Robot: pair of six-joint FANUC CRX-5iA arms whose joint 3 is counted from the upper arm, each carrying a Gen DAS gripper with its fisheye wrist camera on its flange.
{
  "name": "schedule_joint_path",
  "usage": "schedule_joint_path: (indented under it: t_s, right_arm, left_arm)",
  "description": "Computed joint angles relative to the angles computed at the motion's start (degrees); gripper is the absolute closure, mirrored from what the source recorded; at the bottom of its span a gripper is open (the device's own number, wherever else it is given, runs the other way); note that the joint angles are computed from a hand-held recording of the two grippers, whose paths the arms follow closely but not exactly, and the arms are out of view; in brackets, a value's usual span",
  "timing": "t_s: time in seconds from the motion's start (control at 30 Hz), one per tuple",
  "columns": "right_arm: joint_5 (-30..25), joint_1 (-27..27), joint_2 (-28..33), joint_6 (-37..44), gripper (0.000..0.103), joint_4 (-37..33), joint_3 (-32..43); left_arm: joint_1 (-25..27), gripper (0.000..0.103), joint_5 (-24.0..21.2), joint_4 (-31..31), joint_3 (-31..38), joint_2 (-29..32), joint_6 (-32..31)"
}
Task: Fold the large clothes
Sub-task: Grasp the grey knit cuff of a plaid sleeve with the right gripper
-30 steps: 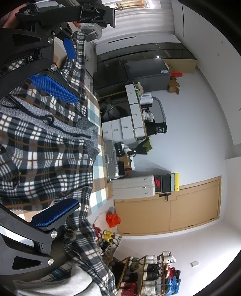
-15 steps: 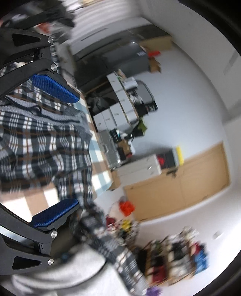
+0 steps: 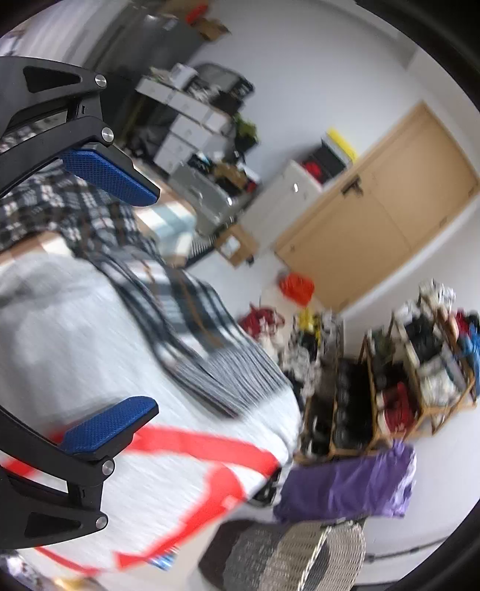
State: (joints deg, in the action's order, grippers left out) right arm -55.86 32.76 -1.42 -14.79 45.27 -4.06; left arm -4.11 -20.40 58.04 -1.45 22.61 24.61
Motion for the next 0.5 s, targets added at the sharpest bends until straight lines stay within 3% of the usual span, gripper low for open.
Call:
schedule_joint_path:
  t_s: [0.23,0.37,0.4,0.47,0.5]
  right_arm:
    - [-5.17,-5.13,5.75,12.54,0.002,-13.21,9.74]
    - [-8.57,-6.68,8.05,18.0,0.01,-14.19,12.01]
    - [-10.25,-6.61,9.45,19.12,0.017,-13.69,13.38]
    - [-14.57,-6.34,12.46,22.12,0.045,-12.58,16.53]
    - [-16.79,-6.2,13.77,23.11,0.067,-12.03,17.8]
  left_arm:
    - [0.83,0.001,-2.04,-4.66,2.0,0.9,3.93]
    - [1.14,0.001,-2.96,-6.7,2.78,1.18,5.22]
    - [1.16,0.001,-3.07,-7.37,3.09,1.29,5.72]
    - [1.26,0.001,-3.37,-7.92,3.49,1.49,6.21]
    - [1.37,0.001,-3.57,-8.49,3.72,1.55,6.75]
